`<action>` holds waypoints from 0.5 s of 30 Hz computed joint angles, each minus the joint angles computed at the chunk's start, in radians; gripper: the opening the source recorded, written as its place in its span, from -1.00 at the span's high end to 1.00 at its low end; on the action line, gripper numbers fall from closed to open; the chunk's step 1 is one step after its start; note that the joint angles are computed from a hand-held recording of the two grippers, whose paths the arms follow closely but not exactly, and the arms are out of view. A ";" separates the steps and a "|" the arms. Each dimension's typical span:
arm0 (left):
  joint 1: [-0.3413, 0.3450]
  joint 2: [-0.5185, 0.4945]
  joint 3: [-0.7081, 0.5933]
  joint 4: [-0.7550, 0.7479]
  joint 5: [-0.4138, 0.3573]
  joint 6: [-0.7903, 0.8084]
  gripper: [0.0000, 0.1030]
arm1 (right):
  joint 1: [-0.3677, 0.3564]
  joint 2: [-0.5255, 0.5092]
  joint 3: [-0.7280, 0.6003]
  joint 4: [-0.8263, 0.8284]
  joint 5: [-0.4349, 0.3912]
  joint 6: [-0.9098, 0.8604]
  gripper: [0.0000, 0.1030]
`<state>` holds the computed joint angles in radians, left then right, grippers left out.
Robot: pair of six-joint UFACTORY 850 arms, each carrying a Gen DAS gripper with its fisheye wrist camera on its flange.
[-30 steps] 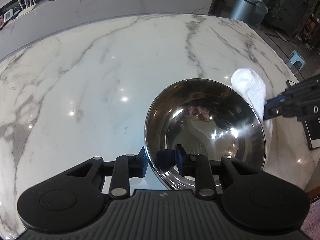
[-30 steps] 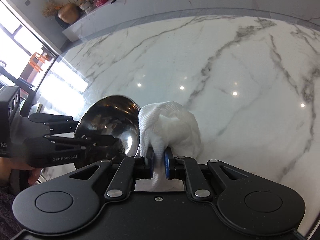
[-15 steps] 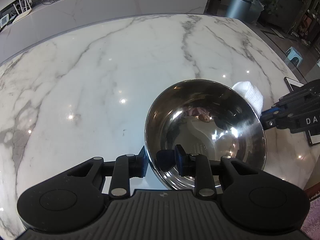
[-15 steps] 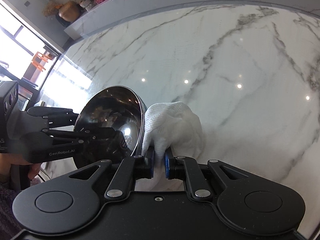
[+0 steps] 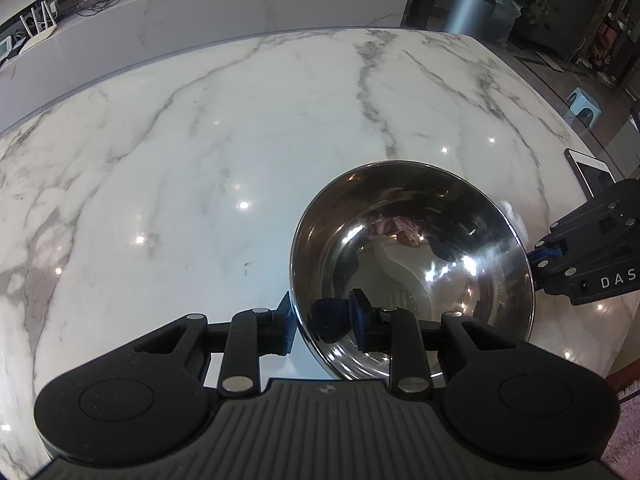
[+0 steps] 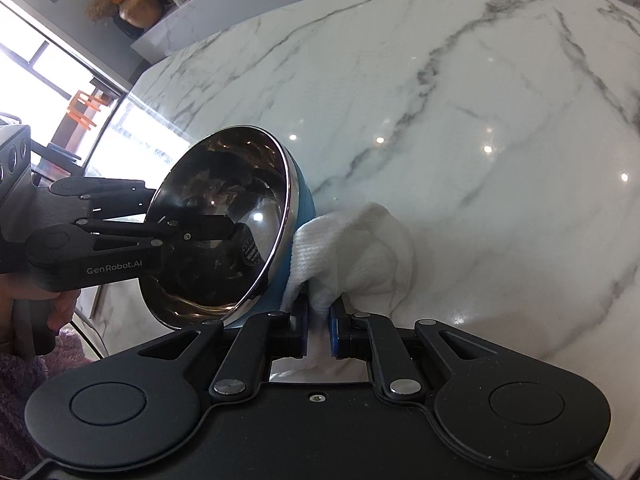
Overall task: Clean bowl
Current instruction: 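Rub the white cloth along the blue outer wall while the left gripper holds the rim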
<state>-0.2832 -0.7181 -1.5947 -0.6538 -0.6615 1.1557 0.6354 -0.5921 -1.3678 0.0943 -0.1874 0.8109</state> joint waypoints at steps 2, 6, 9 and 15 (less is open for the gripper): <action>-0.001 0.002 0.002 0.001 0.002 0.007 0.50 | -0.003 0.010 0.005 -0.078 0.002 0.079 0.82; -0.002 0.005 0.007 -0.003 0.006 0.019 0.50 | -0.008 0.027 0.007 -0.244 -0.004 0.235 0.82; -0.002 0.006 0.009 -0.004 0.007 0.028 0.50 | -0.014 0.040 0.000 -0.355 -0.014 0.326 0.82; -0.003 0.008 0.013 -0.008 0.013 0.046 0.50 | -0.024 0.042 -0.011 -0.446 -0.002 0.407 0.82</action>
<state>-0.2859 -0.7102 -1.5814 -0.6619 -0.6485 1.2021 0.6111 -0.5498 -1.3785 -0.3517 -0.1894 1.2178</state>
